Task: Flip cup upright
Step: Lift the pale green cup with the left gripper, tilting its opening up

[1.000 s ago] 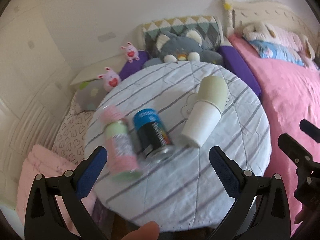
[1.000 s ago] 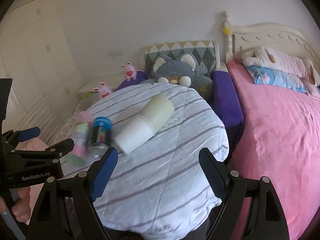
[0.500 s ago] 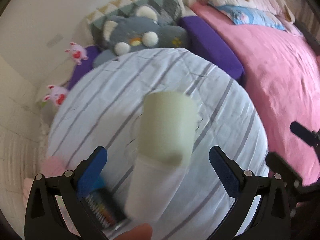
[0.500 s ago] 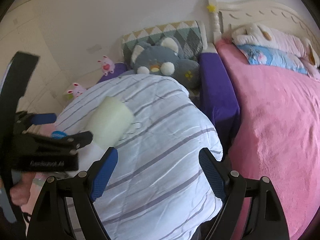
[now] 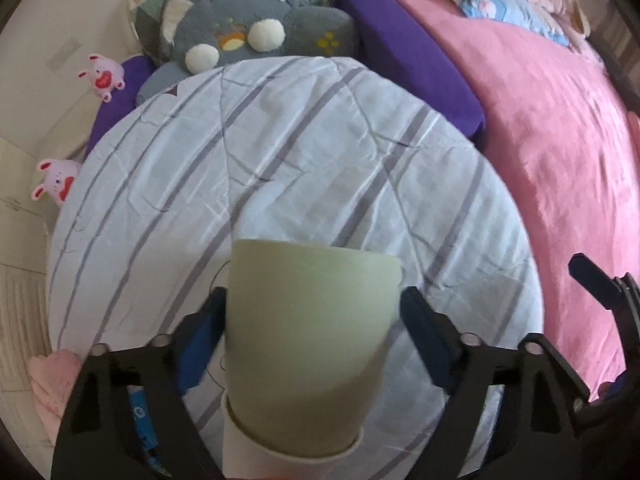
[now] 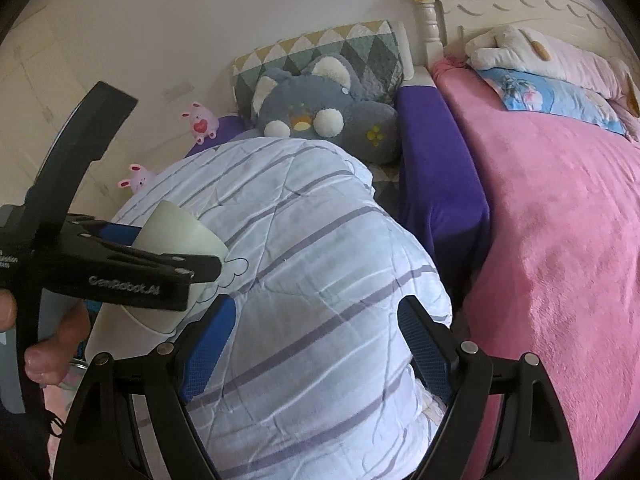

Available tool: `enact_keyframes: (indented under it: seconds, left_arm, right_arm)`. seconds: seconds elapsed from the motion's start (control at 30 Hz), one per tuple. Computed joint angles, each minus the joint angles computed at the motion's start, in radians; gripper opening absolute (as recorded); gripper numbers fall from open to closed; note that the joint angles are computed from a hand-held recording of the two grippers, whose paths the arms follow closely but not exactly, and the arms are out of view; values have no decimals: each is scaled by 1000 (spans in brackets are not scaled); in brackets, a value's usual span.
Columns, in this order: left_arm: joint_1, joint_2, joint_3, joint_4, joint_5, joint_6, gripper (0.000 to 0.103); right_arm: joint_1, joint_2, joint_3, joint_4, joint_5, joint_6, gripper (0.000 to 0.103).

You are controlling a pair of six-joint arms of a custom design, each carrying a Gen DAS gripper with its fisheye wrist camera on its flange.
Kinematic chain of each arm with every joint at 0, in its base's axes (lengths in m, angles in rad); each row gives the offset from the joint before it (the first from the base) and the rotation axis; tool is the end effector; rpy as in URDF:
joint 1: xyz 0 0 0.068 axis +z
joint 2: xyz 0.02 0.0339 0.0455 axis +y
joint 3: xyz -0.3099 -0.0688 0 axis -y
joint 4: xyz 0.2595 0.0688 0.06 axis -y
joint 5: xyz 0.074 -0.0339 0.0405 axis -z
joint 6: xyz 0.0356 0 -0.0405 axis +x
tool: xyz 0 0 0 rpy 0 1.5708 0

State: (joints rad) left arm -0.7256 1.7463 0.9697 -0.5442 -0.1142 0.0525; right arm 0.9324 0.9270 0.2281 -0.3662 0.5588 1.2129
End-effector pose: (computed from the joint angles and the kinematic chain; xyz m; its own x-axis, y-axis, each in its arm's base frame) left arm 0.2483 -0.2148 0.1736 -0.6904 0.6821 -0.2413 0.6753 0.7271 0.1232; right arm 0.0877 0.0865 0.1492 -0.6770 0.4203 -0.6041 0.3034 0.9073 0.2912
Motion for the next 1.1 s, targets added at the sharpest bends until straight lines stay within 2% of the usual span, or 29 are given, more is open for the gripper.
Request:
enact_keyframes:
  seconds: [0.33, 0.67, 0.93, 1.1]
  left_arm:
    - [26, -77, -52, 63, 41, 36, 82]
    - [41, -207, -66, 67, 57, 40, 81]
    - [29, -387, -115, 24, 46, 32, 81]
    - [38, -559, -147, -67, 51, 25, 81]
  right_arm:
    - [-15, 21, 3, 20, -10, -13, 84]
    - [110, 38, 76, -111, 71, 105, 84]
    - [285, 66, 162, -306, 161, 308, 84]
    - [469, 135, 261, -503, 232, 539, 84]
